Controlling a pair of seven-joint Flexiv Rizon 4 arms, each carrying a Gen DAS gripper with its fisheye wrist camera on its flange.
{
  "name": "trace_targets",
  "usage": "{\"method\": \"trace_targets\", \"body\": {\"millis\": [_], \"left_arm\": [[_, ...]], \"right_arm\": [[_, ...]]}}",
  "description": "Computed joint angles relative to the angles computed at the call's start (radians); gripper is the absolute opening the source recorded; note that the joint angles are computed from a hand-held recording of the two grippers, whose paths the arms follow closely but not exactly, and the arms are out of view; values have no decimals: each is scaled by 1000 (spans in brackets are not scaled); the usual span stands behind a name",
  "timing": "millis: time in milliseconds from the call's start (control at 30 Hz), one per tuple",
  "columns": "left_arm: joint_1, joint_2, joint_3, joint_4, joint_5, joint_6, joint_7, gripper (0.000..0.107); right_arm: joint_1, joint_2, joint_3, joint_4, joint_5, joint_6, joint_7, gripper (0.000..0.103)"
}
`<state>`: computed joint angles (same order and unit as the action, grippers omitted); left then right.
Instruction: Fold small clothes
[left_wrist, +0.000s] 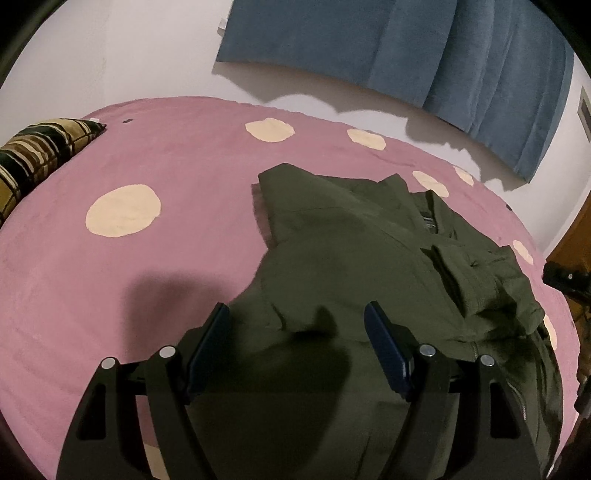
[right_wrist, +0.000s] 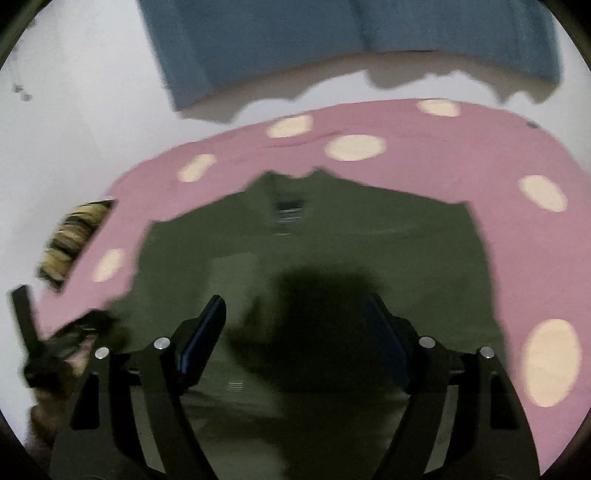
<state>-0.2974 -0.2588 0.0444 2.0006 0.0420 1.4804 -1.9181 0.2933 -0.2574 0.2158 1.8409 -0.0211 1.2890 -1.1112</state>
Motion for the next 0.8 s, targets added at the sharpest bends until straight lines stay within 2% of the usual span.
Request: {"method": "trace_targets", "body": {"millis": [133, 167, 333, 367, 400, 433, 467, 533, 633, 800], "left_arm": [[-4, -3, -1, -6, 5, -10, 0, 74], [-7, -3, 2, -7, 8, -14, -3, 74], [5, -2, -12, 0, -9, -13, -5, 74], [10, -3, -17, 3, -16, -13, 0, 74], [13, -4, -22, 5, -22, -12, 4, 74], [17, -4, -27, 8, -30, -8, 10, 74], [17, -5, -27, 10, -33, -8, 12, 74], [23, -6, -33, 12, -46, -8, 21, 74], [36, -6, -49, 23, -77, -2, 39, 74], [36, -7, -51, 27, -100, -2, 50, 74]], "right_arm": [[31, -97, 55, -131, 2, -84, -112, 70], [54, -119, 45, -156, -22, -111, -113, 70], [205, -207, -97, -229, -292, -273, 7, 68], [207, -216, -101, -235, -309, -285, 16, 63], [206, -220, -104, -233, -325, -294, 34, 49], [177, -223, -76, -239, -277, -291, 11, 35], [130, -228, -24, -259, -193, -292, -31, 31], [80, -222, 20, -263, -91, -267, -70, 17], [30, -174, 47, -222, 15, -185, -104, 9], [-62, -88, 72, -155, 180, -94, -158, 7]]}}
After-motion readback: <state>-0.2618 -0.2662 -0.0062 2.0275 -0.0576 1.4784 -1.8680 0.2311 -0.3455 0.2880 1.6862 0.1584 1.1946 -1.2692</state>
